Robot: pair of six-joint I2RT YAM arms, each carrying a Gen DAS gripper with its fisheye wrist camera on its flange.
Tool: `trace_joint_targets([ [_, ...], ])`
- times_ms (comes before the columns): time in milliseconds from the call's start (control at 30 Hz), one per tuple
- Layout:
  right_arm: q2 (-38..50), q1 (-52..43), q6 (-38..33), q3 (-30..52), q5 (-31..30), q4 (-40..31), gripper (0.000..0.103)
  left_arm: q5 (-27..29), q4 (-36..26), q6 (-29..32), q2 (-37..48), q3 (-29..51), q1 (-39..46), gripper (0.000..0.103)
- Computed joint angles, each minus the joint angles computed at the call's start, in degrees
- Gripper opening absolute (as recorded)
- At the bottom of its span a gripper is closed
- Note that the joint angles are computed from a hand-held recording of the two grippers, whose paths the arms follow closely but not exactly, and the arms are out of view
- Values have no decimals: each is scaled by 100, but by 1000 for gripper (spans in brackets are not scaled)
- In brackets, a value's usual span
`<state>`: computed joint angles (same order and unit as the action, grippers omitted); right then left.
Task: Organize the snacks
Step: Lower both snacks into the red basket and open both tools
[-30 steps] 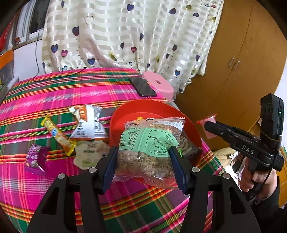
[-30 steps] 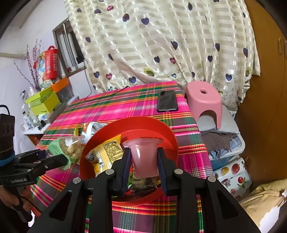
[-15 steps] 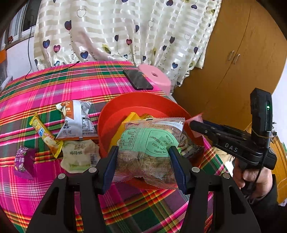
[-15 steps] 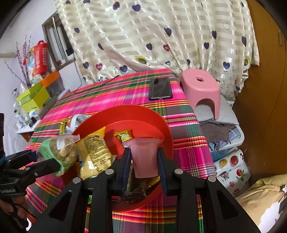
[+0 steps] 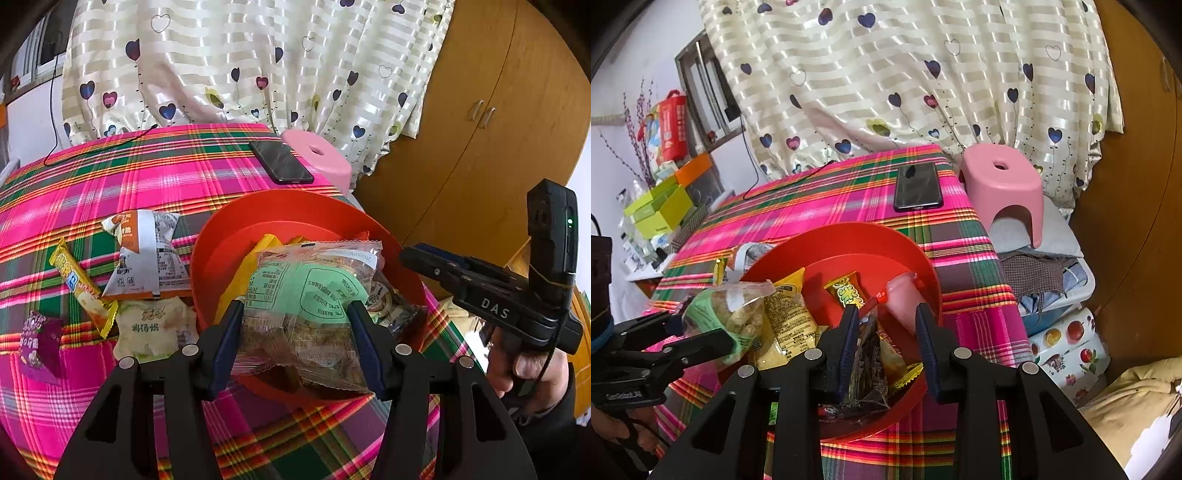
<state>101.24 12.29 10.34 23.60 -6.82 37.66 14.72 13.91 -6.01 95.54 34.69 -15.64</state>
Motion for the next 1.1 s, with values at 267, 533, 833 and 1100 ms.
trace_joint_targets([
  [267, -86, 95, 23, -46, -31, -43, 29, 24, 153, 11, 207, 142, 87, 61],
  [533, -304, 268, 87, -157, 54, -72, 29, -194, 251, 89, -179, -152, 70, 62],
  [833, -674, 499, 47, -335, 11, -112, 29, -108, 378, -19, -744, -527, 294, 62],
  [1100, -905, 834, 80, -424, 93, -126, 29, -1, 231, -36, -1088, -790, 747, 62],
])
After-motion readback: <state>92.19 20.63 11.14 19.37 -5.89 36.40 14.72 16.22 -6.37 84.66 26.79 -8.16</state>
